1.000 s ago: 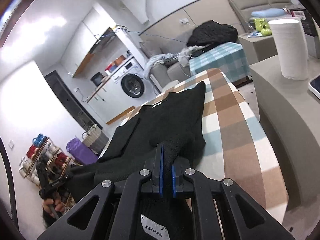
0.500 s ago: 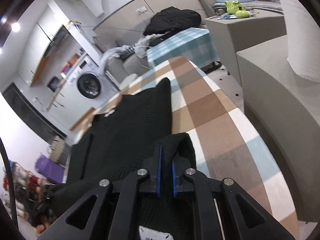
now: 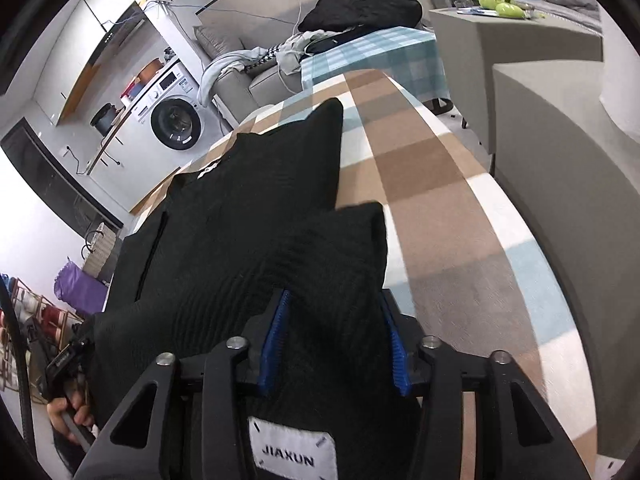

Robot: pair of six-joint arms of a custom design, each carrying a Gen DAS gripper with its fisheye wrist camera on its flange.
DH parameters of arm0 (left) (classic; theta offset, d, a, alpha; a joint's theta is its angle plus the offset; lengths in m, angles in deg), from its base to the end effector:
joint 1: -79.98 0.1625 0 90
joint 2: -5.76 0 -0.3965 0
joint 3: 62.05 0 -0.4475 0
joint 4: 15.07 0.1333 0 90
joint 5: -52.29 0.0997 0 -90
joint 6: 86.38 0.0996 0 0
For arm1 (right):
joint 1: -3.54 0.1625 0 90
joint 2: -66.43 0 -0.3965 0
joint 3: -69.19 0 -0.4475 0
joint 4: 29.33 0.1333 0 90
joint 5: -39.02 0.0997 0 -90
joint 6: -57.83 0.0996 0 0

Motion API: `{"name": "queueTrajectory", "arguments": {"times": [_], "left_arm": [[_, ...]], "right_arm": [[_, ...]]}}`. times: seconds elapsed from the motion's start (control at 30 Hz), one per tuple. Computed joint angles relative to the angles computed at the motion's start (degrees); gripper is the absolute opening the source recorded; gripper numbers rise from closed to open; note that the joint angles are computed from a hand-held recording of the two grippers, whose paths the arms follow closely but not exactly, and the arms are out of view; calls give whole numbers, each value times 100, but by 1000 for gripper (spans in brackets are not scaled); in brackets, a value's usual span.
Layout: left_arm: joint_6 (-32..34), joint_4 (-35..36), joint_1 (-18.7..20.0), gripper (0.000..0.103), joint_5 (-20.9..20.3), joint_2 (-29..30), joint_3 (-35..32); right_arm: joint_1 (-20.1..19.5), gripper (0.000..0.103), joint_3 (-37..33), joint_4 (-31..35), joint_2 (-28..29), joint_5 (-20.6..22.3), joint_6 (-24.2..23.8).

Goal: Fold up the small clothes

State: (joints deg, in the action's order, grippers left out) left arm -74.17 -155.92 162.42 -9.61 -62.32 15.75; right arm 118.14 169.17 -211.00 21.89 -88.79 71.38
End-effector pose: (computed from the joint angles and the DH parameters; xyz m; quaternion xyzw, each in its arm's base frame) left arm 0.0837 -0.7394 0.4542 0.0719 0.9094 -0.3313 0.2409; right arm 0.3418 -0.5731 0.0675 -0.0137 -0.9047 0.3786 0.1949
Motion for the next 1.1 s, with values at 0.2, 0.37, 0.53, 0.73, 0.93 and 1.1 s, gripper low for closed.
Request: {"name": "queueTrajectory", "arguments": {"times": [0.2, 0.37, 0.53, 0.73, 0.93, 1.1], "left_arm": [[108, -159, 17, 23, 18, 224, -217], [-75, -108, -9, 46, 146, -33, 39], [-75, 37, -15, 52, 176, -485, 528], [-52, 4, -19, 50, 310, -773, 893], [192, -365, -101, 9, 90, -1092, 1277], [229, -641, -258, 8, -82, -1404, 1481]], "right_arm": [[1, 20, -332, 334, 191, -224, 194], [63, 42, 75, 293, -92, -121, 246], [143, 44, 619, 227, -400, -154, 229], [199, 44, 835, 200, -466, -143, 104], [352, 6, 822, -249, -367, -343, -360], [546, 4, 790, -1149, -325, -313, -855]]}}
